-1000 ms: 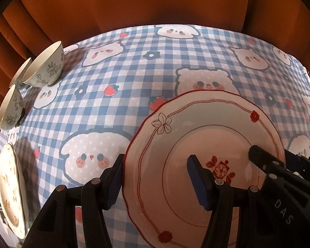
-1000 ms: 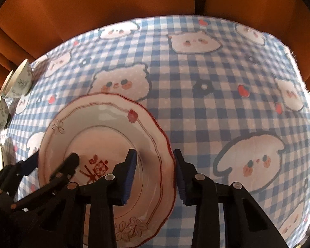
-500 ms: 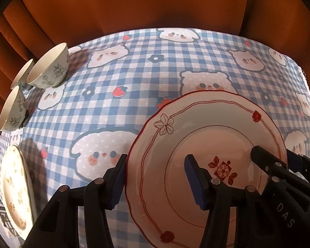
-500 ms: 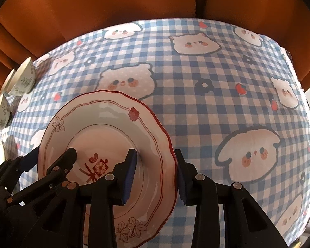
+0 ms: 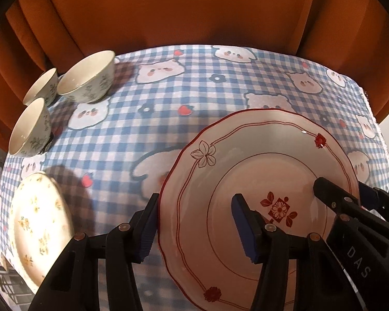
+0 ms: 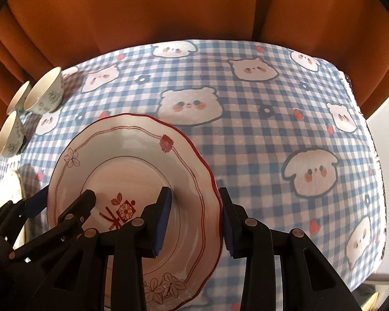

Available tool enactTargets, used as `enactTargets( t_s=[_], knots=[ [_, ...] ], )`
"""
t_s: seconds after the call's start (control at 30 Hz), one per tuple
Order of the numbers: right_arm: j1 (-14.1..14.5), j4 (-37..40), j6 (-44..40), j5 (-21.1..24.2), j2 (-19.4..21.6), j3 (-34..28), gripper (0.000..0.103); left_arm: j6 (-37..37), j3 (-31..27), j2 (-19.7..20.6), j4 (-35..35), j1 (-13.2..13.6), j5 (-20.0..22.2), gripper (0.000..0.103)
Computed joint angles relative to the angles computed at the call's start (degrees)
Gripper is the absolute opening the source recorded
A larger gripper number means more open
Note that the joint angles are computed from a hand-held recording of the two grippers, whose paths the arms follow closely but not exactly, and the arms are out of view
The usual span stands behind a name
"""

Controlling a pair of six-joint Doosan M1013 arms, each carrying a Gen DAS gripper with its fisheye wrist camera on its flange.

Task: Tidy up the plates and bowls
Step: 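Carry the red-rimmed plate with the right tool over the floral plate stack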

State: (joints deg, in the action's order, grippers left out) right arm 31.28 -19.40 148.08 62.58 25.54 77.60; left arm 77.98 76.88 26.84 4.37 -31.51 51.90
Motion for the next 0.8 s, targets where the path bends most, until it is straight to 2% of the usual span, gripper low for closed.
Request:
enactTargets(
  t_s=[0.37, 0.8],
  knots=[
    [5.28, -1.59, 4.22, 5.94, 4.76, -8.96, 0.039, 8.85, 4.79, -3.89, -3.66, 5.94, -1.92, 0.056],
    [9.99, -3.03, 7.03, 13.27, 12.15, -21.17, 0.039, 19.5, 7.6, -5.9, -10.03, 12.77, -2.87, 0.056]
  ],
)
